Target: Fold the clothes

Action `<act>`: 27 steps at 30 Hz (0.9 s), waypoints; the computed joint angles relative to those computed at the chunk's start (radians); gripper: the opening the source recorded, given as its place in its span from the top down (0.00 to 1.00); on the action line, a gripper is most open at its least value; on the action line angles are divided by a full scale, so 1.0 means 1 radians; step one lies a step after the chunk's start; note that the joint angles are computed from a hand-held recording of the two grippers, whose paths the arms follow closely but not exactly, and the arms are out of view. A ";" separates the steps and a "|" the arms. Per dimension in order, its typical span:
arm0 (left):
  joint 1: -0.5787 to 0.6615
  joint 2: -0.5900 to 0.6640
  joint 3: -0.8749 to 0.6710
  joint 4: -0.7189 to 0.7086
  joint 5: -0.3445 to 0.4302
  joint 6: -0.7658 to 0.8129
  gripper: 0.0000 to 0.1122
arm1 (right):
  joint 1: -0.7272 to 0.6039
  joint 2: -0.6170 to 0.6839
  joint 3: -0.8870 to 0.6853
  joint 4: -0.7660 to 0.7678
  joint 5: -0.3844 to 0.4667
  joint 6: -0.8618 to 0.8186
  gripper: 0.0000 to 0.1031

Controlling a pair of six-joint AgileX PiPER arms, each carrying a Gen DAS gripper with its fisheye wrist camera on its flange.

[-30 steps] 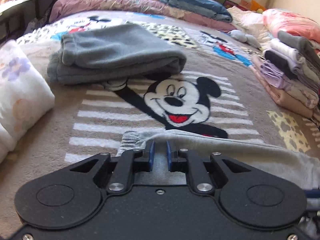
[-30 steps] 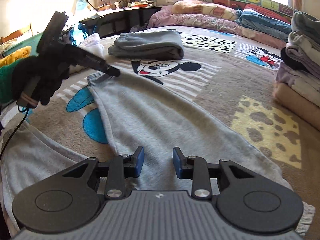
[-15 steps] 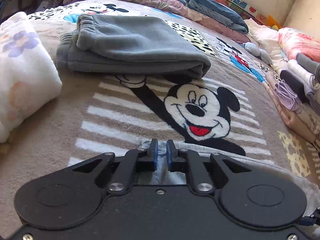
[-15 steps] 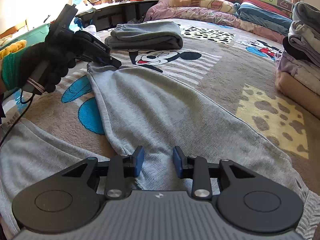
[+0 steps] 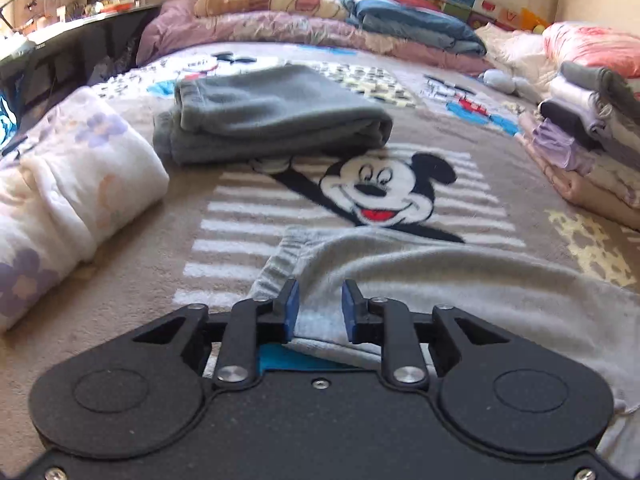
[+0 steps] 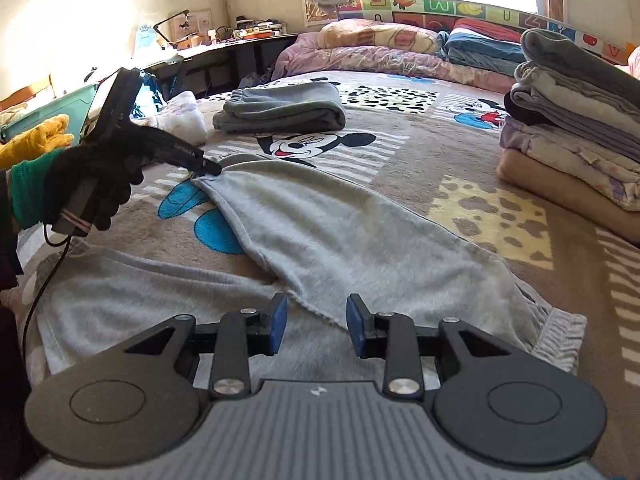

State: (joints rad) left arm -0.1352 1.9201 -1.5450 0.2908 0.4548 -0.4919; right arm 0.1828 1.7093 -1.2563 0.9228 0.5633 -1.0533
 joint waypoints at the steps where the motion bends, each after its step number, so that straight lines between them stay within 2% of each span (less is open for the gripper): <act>1: -0.003 -0.012 0.021 0.007 -0.010 -0.011 0.61 | -0.015 -0.033 0.041 0.024 0.005 -0.029 0.67; 2: -0.006 -0.017 0.018 -0.007 0.010 0.001 0.54 | -0.033 -0.064 0.084 0.061 0.014 -0.065 0.66; 3: 0.002 0.019 -0.017 -0.060 0.070 0.053 0.54 | -0.047 -0.090 0.121 0.089 0.023 -0.096 0.64; 4: 0.010 0.032 -0.025 -0.094 0.097 0.086 0.53 | -0.057 -0.118 0.160 0.109 0.028 -0.127 0.64; 6: 0.007 -0.030 0.028 -0.058 0.072 0.041 0.59 | -0.078 -0.180 0.237 0.141 0.044 -0.210 0.62; 9: 0.005 -0.198 0.188 -0.020 -0.035 -0.002 0.59 | -0.124 -0.287 0.319 0.153 0.063 -0.285 0.59; 13: -0.029 -0.442 0.385 0.121 -0.015 -0.004 0.57 | -0.245 -0.392 0.375 0.181 0.132 -0.383 0.56; 15: -0.058 -0.563 0.488 0.198 0.010 0.045 0.56 | -0.296 -0.411 0.367 0.168 0.172 -0.412 0.56; 18: -0.120 -0.712 0.614 0.308 0.080 0.096 0.54 | -0.330 -0.427 0.347 0.119 0.206 -0.455 0.56; 21: -0.250 -0.826 0.733 0.481 0.203 0.074 0.54 | -0.327 -0.439 0.339 0.039 0.207 -0.516 0.56; 27: -0.522 -0.884 0.904 0.644 0.387 0.056 0.53 | -0.252 -0.491 0.407 -0.192 0.123 -0.602 0.56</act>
State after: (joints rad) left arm -0.6573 1.0358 -0.6407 0.9344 0.8414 -0.4361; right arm -0.0690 1.2184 -0.8494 0.7307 0.6863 -1.6551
